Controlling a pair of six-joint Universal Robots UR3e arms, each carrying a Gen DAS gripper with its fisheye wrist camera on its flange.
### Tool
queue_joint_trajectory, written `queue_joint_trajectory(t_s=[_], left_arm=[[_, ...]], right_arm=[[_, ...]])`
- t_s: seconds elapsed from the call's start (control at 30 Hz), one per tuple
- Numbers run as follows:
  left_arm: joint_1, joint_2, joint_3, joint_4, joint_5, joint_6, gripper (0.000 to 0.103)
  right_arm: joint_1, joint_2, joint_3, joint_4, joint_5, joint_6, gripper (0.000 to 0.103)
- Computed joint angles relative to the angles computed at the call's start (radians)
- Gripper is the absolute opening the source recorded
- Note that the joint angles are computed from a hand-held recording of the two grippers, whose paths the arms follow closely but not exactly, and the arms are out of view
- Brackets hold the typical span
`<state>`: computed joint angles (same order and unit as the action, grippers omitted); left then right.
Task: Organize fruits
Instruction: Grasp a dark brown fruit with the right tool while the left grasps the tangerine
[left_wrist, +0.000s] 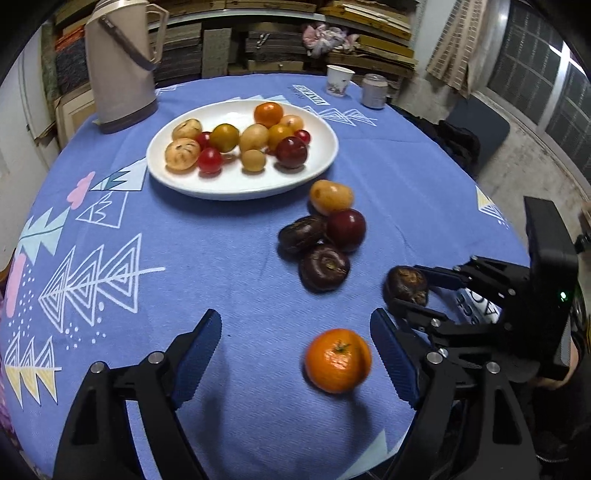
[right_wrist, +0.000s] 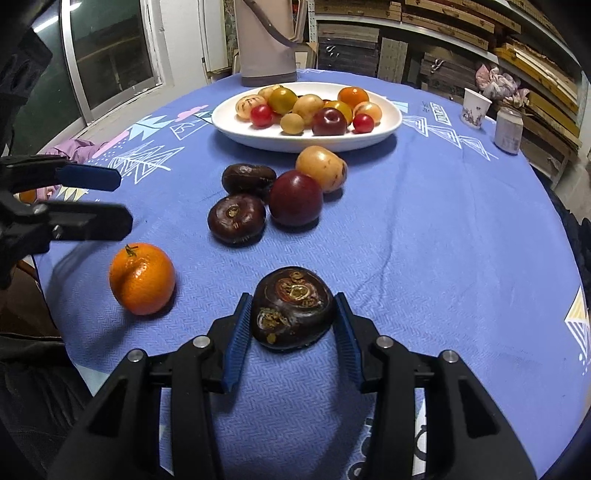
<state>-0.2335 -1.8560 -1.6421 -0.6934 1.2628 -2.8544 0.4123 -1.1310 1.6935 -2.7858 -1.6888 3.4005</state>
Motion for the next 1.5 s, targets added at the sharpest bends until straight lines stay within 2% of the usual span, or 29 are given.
queue_joint_trajectory(t_s=[0.3,0.43,0.83,0.9,1.03,1.2,1.23,1.33,1.4,1.5], left_arm=[[-0.055,-0.013,-0.029,-0.028,0.008,0.068,0.083],[-0.064,-0.019,-0.048,0.003,0.023,0.066,0.083],[-0.06,-0.079,-0.017,-0.025,0.049,0.057,0.083],[-0.06,-0.082,-0.025,-0.01,0.05,0.055,0.083],[-0.058,-0.087,-0.04,0.032,0.052,0.057,0.083],[-0.067,-0.097,-0.069,0.115,0.079,0.052,0.081],[-0.068,-0.097,-0.074,0.126,0.082,0.05,0.08],[-0.069,-0.095,-0.088,0.158,0.093,0.049,0.067],[-0.061,-0.093,-0.089,0.161,0.09,0.043,0.054],[-0.045,-0.089,-0.087,0.155,0.079,0.041,0.047]], right_arm=[[-0.004,-0.006,0.012,-0.008,0.005,0.004,0.043],[-0.001,-0.006,0.011,-0.004,0.002,0.003,0.044],[0.002,-0.01,0.014,0.002,0.0,0.001,0.047],[0.003,-0.01,0.012,0.004,0.0,0.002,0.048],[0.004,-0.012,0.014,0.002,0.007,0.005,0.057],[0.006,-0.009,0.012,0.004,0.001,0.009,0.058],[0.005,-0.009,0.013,0.004,0.0,0.009,0.058],[0.005,-0.009,0.013,0.006,-0.004,0.013,0.058],[0.005,-0.005,0.011,0.006,-0.009,0.015,0.058],[0.016,0.012,-0.014,0.019,-0.033,0.017,0.057]])
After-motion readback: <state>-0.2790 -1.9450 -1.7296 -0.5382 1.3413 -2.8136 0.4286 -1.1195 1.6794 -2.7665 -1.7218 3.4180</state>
